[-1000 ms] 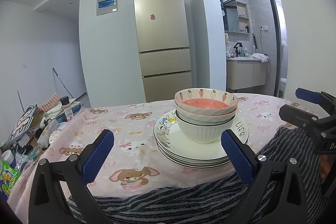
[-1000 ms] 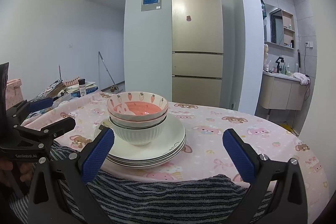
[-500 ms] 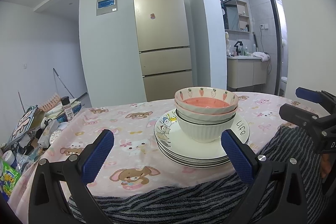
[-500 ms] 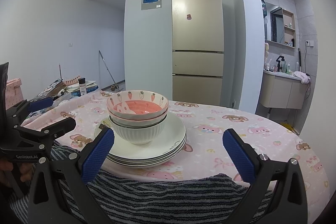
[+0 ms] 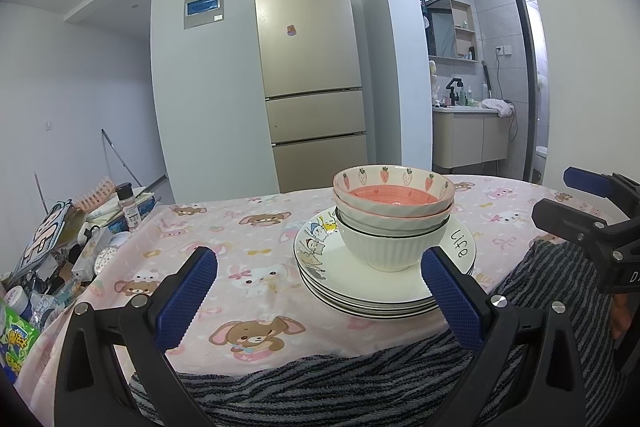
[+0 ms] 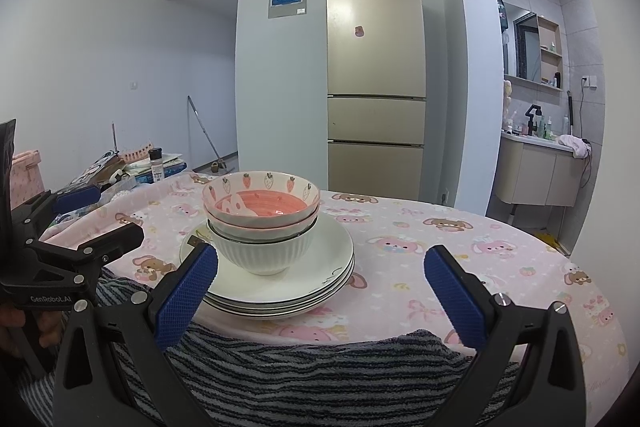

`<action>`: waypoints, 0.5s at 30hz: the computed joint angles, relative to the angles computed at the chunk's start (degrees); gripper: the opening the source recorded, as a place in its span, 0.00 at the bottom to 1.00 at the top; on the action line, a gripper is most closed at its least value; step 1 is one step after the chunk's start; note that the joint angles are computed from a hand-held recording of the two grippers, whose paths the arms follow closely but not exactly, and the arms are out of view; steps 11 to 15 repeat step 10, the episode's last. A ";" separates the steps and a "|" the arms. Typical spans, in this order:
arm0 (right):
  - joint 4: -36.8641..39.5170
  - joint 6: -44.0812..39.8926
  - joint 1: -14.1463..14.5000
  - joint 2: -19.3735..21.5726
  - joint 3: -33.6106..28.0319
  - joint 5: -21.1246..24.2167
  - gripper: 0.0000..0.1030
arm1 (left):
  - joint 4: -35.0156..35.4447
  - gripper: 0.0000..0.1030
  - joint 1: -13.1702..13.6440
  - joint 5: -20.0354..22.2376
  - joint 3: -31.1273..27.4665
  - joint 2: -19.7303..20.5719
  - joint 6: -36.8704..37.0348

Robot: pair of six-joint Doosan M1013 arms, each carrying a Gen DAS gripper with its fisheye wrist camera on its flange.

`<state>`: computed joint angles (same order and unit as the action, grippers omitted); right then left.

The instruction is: Organize plates and bowls

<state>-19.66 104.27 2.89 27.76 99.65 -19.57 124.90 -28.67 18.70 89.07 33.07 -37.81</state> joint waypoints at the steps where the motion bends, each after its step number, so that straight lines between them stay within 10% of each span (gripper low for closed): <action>1: 0.00 0.00 0.00 0.00 0.00 0.00 1.00 | -0.21 1.00 -0.04 0.01 -0.04 0.03 0.22; 15: -0.09 0.07 -0.01 -0.03 -0.01 0.05 1.00 | -0.89 1.00 0.10 -0.30 -0.17 0.07 1.08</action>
